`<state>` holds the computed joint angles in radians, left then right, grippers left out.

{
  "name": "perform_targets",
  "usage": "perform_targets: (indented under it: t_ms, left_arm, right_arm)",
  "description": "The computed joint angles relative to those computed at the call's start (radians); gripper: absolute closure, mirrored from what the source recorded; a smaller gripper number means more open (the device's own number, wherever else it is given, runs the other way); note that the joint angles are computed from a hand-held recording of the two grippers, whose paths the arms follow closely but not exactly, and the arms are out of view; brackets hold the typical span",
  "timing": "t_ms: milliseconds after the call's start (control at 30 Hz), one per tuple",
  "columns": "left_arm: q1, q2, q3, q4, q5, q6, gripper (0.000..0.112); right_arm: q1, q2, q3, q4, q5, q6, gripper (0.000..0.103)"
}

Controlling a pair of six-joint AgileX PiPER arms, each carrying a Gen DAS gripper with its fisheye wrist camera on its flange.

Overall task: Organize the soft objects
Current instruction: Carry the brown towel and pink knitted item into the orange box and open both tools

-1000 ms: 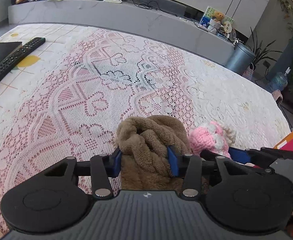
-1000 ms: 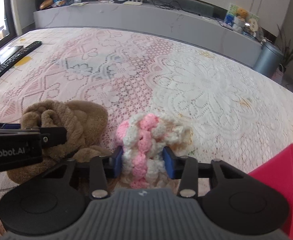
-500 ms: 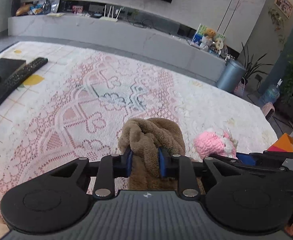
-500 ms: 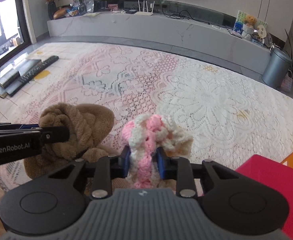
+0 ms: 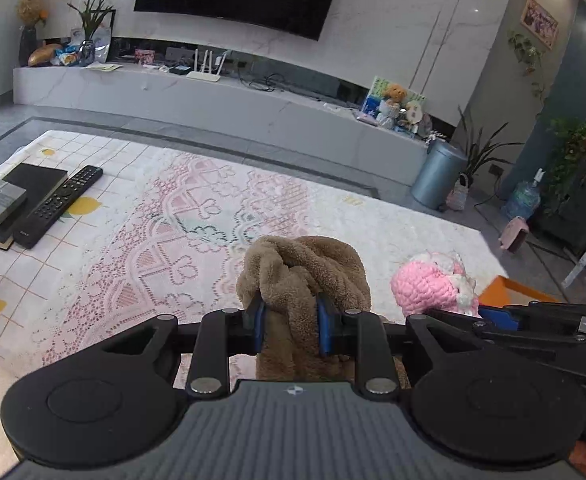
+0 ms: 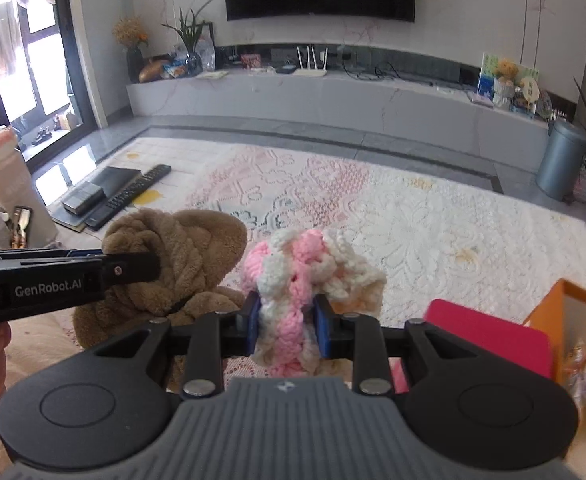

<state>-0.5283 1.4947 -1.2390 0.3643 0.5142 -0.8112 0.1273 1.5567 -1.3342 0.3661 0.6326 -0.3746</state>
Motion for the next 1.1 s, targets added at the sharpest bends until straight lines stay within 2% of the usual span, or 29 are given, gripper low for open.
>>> perform_targets:
  t_ms: [233,433,667,867,967,1100]
  left_arm:
    - [-0.112,-0.043,-0.036,0.013,0.003,-0.01,0.083]
    - [-0.223,0.018,-0.144,0.062,0.023,-0.028,0.083]
    - [-0.309,0.174,-0.341,0.017,0.022,0.05,0.083]
    - [-0.342,0.343,-0.566,-0.119,0.053,0.197,0.083]
    - [-0.346,0.452,-0.725,-0.215,0.109,0.295,0.083]
    - [-0.352,0.634,-1.01,-0.314,0.24,0.395,0.083]
  right_arm:
    - [-0.168,-0.175,0.07,0.093,0.122,-0.125,0.076]
    - [-0.385,-0.267,0.105,0.147,0.209,-0.24,0.076]
    - [-0.658,-0.296,0.108,0.205,0.28,-0.401,0.076]
    - [-0.829,-0.248,0.064,0.231,0.316,-0.491,0.076]
    - [-0.886,-0.207,0.023,0.223,0.332,-0.491,0.075]
    - [-0.914,-0.142,-0.02,0.187,0.32,-0.457,0.075]
